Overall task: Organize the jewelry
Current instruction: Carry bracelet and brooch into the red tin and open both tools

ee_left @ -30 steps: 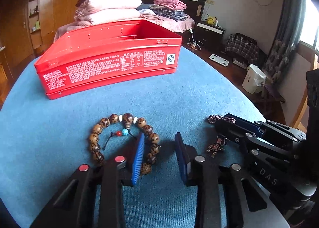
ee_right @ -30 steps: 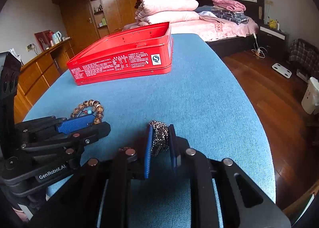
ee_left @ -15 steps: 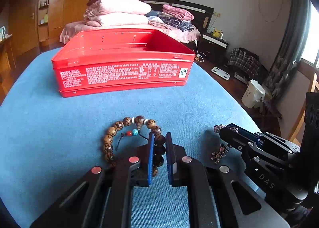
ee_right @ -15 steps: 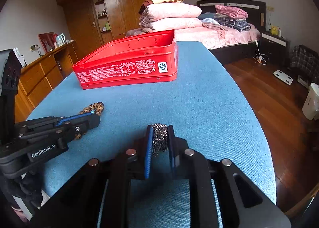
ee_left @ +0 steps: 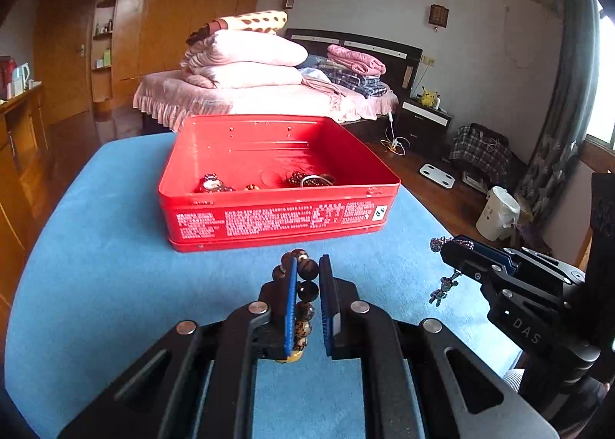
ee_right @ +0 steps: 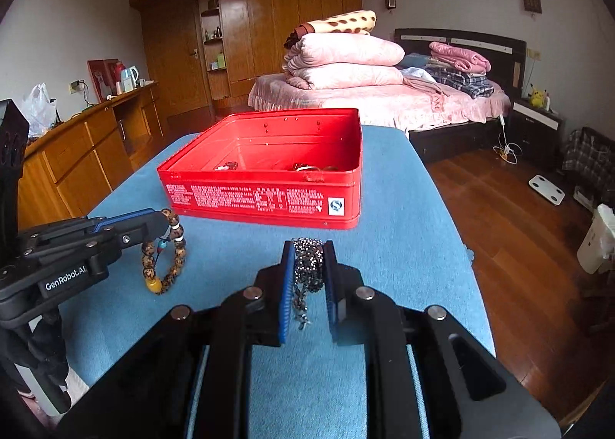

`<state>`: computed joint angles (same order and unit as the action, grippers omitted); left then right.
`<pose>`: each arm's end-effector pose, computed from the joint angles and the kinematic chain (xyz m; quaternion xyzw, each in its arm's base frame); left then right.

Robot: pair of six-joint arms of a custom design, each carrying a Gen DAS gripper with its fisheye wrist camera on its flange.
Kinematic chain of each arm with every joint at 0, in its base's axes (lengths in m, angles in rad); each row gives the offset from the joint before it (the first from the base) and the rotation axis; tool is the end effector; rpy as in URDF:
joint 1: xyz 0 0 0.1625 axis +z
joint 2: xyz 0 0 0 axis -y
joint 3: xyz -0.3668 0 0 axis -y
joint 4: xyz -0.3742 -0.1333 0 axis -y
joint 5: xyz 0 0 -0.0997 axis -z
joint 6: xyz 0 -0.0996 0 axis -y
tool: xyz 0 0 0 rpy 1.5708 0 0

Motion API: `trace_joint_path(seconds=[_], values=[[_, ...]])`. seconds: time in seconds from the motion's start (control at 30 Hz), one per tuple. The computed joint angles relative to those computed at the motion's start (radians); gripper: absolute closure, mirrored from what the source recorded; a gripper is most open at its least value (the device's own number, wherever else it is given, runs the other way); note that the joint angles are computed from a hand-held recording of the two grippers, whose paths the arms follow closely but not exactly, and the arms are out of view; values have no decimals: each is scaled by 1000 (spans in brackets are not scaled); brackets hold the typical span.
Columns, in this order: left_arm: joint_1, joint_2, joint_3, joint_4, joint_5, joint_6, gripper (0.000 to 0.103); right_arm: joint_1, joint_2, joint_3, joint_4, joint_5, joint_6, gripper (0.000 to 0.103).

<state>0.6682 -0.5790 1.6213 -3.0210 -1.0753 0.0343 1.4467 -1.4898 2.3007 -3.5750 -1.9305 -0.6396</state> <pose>-0.3763 -0.5272 -0.0008 0.3843 0.8695 -0.2792 0.1353 0.0466 -0.4199 0.3152 0.1103 -0.8126 0.4579 0.3433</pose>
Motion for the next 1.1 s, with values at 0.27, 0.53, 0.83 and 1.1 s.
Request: trace_joint_path(seconds=[0.27,0.53,0.83,1.1], values=[[6,32,-122,28,30,59,92,76,54,-136,77,-48,-22,89],[26,80,-277,71,22,91,92,124,152,-306,143,-112,-30,89],[79,201,-514,169,48,107,92,126,288,-530,257,-152,0,89],[115,358,-762,293,96,121,92,99,407,-699,352,-186,26,89]])
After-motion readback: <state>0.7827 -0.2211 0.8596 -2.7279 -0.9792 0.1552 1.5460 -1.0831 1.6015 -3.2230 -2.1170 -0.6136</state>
